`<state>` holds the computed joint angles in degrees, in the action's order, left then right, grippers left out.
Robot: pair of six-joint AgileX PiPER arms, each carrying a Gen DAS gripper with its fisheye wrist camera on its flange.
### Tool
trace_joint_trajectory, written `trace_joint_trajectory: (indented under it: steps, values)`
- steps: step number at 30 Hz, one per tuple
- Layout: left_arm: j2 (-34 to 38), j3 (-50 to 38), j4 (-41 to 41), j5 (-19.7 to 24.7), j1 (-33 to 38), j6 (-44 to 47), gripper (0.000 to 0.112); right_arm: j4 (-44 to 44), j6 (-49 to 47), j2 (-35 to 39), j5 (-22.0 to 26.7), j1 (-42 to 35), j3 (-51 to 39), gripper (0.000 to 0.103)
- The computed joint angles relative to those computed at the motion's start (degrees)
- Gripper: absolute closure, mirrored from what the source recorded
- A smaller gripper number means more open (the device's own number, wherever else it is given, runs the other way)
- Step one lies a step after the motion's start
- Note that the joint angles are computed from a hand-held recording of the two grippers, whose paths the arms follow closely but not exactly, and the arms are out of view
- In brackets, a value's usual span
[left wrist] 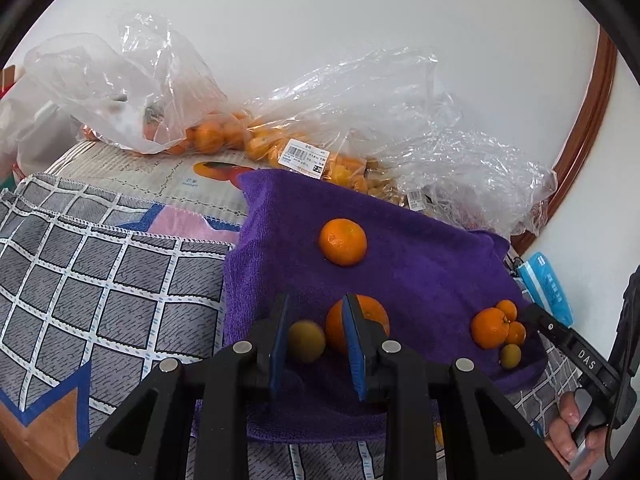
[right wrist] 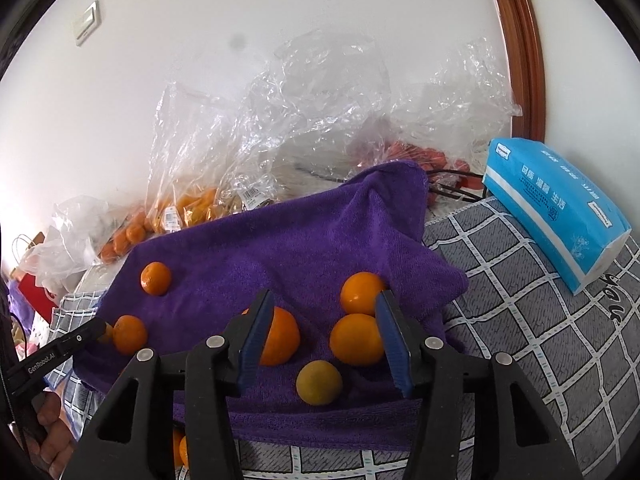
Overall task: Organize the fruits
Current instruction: 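Lower the pale fruit onto the towel and open the left tool while the right tool releases its orange, then withdraw both tools from the towel toward the loose oranges beside it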
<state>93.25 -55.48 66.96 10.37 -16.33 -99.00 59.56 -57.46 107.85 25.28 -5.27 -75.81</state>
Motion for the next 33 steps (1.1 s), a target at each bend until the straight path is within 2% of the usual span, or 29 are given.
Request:
trace_joint_trajectory:
  steps: [5, 8, 10, 12, 14, 16, 19, 20, 23, 25, 27, 30, 31, 33]
  values:
    - [-0.9, 1.1, 8.0, 0.3, -0.1, -8.6, 0.081, -0.5, 0.0, -1.0, 0.3, 0.2, 0.8, 0.050]
    - [-1.1, 1.2, 9.3, 1.3, -0.5, -10.1, 0.078, 0.6, -1.4, -2.7, -0.4, 0.6, 2.7, 0.049]
    - [-1.5, 1.6, 11.1, 1.6, -0.6, -12.0, 0.076, -1.6, 0.7, -3.7, 2.0, 0.6, 3.1, 0.048]
    - [-2.1, 2.2, 15.0, 2.4, -0.9, -15.9, 0.072, 0.2, -1.1, -5.2, 4.5, 0.5, 4.4, 0.048]
    - [-2.3, 2.4, 16.4, 3.7, -1.3, -17.4, 0.069, 1.0, -4.2, -7.5, 2.8, 2.1, 7.0, 0.048]
    - [-2.2, 2.3, 15.7, 3.3, -1.1, -16.6, 0.069, 0.3, -6.5, -9.6, 1.8, 3.6, 9.4, 0.048]
    - [-2.2, 1.8, 9.3, 1.6, -0.4, -10.1, 0.069, -1.9, -6.8, -12.7, 0.3, 5.5, 13.3, 0.048]
    - [-2.5, 2.1, 10.3, 1.6, -0.4, -11.2, 0.069, -3.7, -5.7, -13.3, 0.3, 6.0, 14.1, 0.051]
    - [-3.6, 3.1, 15.5, 1.6, -0.4, -17.1, 0.066, -5.6, -5.4, -14.0, 2.6, 5.9, 16.3, 0.056]
    - [-4.0, 3.5, 17.1, 0.6, 0.2, -19.4, 0.066, -7.3, -4.1, -14.2, 2.2, 6.1, 17.7, 0.062]
    - [-4.1, 3.6, 15.7, -1.2, 1.2, -18.6, 0.066, -8.0, -2.5, -13.4, 3.6, 5.3, 17.9, 0.068]
    - [-3.8, 3.3, 4.7, -4.5, 2.6, -7.6, 0.064, -8.1, -1.7, -12.0, 6.8, 4.4, 17.4, 0.069]
    - [-3.6, 3.2, 3.5, -4.6, 2.6, -6.5, 0.064, -8.7, -1.1, -11.8, 6.7, 4.7, 17.4, 0.069]
    - [-3.6, 3.4, 8.0, -3.4, 1.9, -11.1, 0.064, -8.8, -1.3, -11.3, 6.3, 5.4, 17.5, 0.070]
